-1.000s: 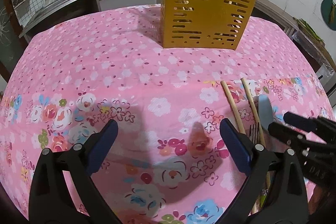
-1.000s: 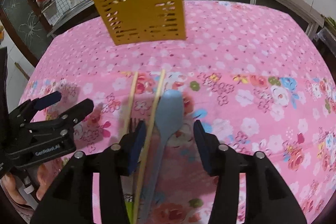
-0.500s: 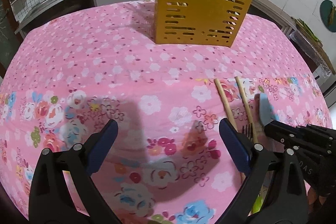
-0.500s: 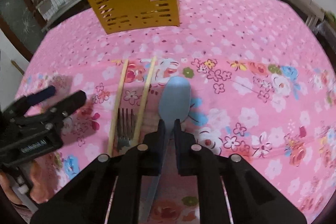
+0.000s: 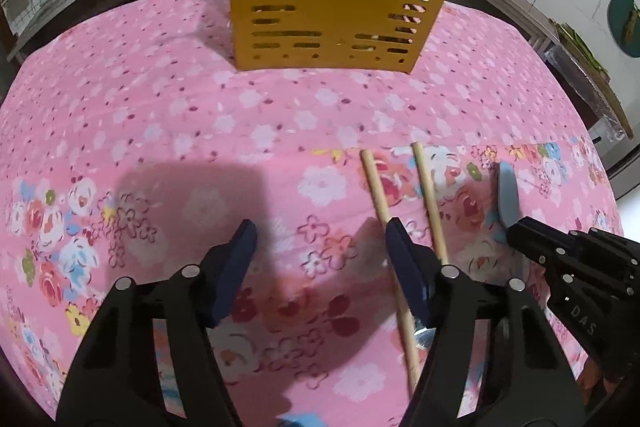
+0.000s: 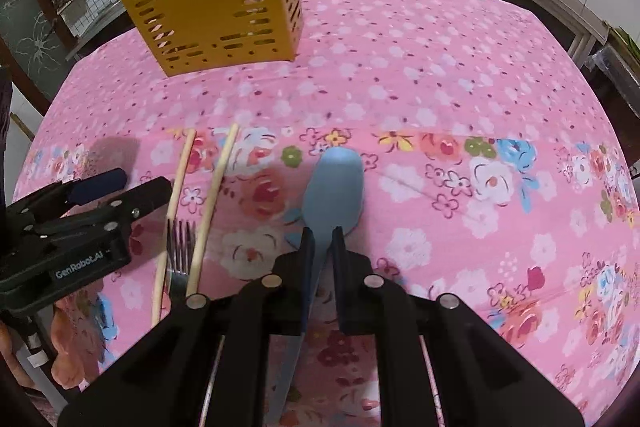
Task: Organize utensils
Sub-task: 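Close the left tool on a wooden chopstick while the right tool holds the spoon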
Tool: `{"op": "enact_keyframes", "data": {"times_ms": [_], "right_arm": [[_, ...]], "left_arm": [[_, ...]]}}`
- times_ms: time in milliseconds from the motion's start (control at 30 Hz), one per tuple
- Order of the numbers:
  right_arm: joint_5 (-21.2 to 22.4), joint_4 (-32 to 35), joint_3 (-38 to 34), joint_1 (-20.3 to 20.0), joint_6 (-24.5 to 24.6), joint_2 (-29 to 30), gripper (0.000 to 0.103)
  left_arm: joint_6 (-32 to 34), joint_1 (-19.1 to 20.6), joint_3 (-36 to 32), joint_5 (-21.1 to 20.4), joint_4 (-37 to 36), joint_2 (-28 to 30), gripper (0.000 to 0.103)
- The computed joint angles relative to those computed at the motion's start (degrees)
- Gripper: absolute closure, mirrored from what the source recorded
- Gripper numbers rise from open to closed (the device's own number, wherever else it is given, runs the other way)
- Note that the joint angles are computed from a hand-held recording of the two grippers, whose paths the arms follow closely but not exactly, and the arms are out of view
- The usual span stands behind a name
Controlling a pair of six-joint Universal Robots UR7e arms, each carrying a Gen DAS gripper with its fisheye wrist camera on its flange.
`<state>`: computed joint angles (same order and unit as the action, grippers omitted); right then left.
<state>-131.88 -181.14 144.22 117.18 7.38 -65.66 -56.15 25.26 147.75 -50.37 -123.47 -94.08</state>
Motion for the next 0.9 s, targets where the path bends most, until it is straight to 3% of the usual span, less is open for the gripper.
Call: {"op": "enact_keyframes", "data": {"times_ms": [133, 367, 433, 533, 900], "right_arm": [[0.9, 1.3, -0.4, -1.1, -0.2, -0.9, 0.093], [2.9, 1.5, -0.9, -2.9, -0.2, -1.4, 0.09], [2.7, 1.6, -1.1, -2.8, 0.1, -1.2, 0.09], [2.1, 1.7, -1.6, -2.6, 0.6, -0.6, 0.091], [2.7, -3.7, -0.3, -1.8, -0.2, -0.9, 0.1]], "left_arm": [[2.3, 1.3, -1.7, -1.5, -1.9, 2.8, 0.053], [3.6, 3.3, -4.2, -0.8, -2.7, 7.4, 0.062], [4.1, 3.3, -4.6, -0.3, -2.7, 8.3, 0.08], [4.7, 3.6, -4.6, 0.1, -3.0, 8.4, 0.093], [7.4, 3.1, -1.5, 0.2, -3.7, 0.7, 0.098]]}}
